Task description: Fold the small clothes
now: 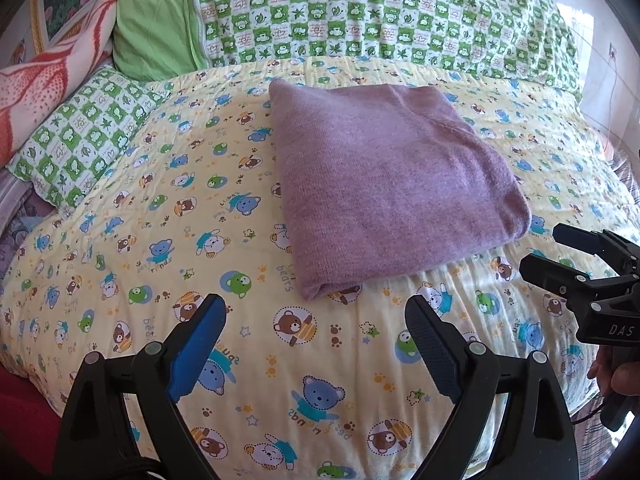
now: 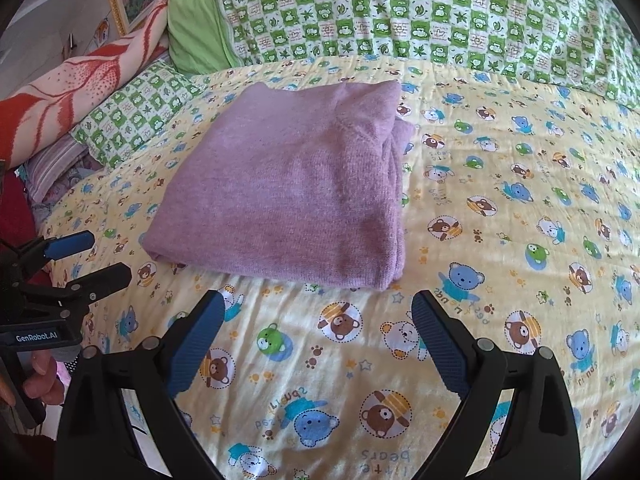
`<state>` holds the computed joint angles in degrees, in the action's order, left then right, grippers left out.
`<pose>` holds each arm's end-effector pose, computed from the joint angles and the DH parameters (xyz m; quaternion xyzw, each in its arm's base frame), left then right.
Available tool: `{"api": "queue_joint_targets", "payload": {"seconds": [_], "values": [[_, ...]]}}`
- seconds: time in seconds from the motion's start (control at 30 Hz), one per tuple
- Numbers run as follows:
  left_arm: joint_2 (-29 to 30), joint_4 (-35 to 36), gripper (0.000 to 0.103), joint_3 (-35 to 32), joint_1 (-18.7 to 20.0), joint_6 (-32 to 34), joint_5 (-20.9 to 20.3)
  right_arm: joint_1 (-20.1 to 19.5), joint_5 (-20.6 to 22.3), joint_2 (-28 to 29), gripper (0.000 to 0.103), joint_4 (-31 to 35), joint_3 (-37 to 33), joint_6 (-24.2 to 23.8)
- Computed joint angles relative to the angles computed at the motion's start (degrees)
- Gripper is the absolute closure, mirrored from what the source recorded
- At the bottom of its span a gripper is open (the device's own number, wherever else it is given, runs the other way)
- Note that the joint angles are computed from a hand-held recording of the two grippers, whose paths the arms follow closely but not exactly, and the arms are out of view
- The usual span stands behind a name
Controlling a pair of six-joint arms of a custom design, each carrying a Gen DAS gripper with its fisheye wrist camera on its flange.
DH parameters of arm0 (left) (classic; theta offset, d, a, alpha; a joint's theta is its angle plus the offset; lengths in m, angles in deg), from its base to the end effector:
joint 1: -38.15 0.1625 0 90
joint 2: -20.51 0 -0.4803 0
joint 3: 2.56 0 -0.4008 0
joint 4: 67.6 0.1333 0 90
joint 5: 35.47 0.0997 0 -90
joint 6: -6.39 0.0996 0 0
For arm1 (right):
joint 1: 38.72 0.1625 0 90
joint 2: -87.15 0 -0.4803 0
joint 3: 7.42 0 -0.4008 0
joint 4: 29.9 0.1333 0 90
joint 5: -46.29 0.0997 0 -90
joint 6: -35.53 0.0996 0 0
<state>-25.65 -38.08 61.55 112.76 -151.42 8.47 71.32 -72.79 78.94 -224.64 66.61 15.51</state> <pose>0.0153 -0.7170 0.2671 0.1419 0.8576 -0.3116 0.3837 0.3442 -0.6960 -0.1396 0.2340 -0.8861 0.3225 0.2367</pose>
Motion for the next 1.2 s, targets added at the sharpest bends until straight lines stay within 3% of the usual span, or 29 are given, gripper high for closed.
{"api": "queue_joint_targets", "payload": {"seconds": [1.2], "values": [[0.21,0.26,0.009,-0.75,0.05,0.08,0.62,0.95,1.41,0.74,0.008,0.64,-2.02,-2.31]]}}
